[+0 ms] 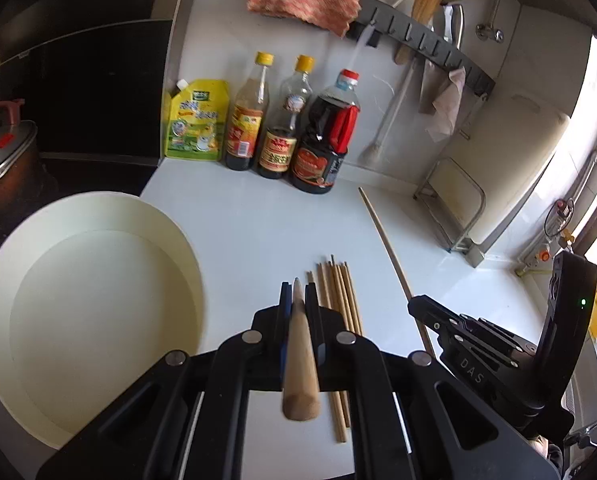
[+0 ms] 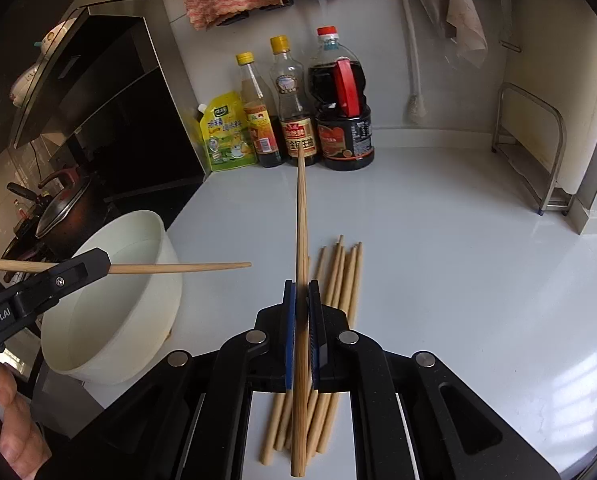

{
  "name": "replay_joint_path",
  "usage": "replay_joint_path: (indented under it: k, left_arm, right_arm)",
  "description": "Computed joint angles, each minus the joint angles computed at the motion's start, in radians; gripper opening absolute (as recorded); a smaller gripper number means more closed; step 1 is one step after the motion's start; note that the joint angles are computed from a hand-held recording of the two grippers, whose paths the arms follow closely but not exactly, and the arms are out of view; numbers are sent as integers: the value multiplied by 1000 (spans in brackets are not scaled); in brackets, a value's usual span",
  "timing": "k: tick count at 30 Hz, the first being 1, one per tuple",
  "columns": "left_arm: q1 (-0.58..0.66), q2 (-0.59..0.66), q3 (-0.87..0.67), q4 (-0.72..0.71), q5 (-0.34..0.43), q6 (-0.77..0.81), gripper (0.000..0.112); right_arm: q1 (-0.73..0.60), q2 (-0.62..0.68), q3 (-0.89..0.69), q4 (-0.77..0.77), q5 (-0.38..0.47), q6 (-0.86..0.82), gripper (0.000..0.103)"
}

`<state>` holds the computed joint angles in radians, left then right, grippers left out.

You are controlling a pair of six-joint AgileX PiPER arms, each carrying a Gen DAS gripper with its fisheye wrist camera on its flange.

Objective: Organize utensils
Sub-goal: 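Lift the chopstick with the right tool and drop it into the white basin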

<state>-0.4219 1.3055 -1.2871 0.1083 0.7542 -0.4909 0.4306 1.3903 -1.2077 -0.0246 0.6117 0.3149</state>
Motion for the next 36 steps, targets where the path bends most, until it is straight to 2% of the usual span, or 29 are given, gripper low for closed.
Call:
replay_joint_path:
  k: [5, 7, 9, 13, 17, 22, 26, 32, 35, 36]
  left_arm:
    - [150, -86, 14, -27, 30, 86, 7]
    - [200, -105, 21, 0, 41, 107, 7]
    - [280, -121, 37, -33, 43, 172, 7]
    - [407, -121, 89, -77, 28, 264, 7]
    - [507, -104, 157, -124, 9, 341, 7]
    - [551, -57, 189, -159, -3, 391, 7]
    - [585, -4, 180, -207, -5, 436, 7]
    - [626, 55, 155, -235, -6, 472, 8]
    - [651, 60, 153, -261, 2, 492, 8]
    - [654, 52, 160, -250, -4, 483, 12]
  right_arm:
    - [118, 71, -95, -36, 9, 48, 6]
    - [169, 129, -157, -36, 15, 56, 6]
    - [217, 195, -231, -31, 30, 57, 6]
    - [290, 344, -402, 14, 99, 29, 6]
    - [344, 499, -593, 21, 205, 17, 6]
    - [374, 659, -817, 42, 333, -1, 6]
    - [375, 751, -953, 47, 405, -3, 6]
    - [358, 838, -1076, 80, 458, -11, 6]
    - [357, 841, -1076, 85, 445, -13, 7]
    - [357, 832, -1058, 77, 430, -7, 8]
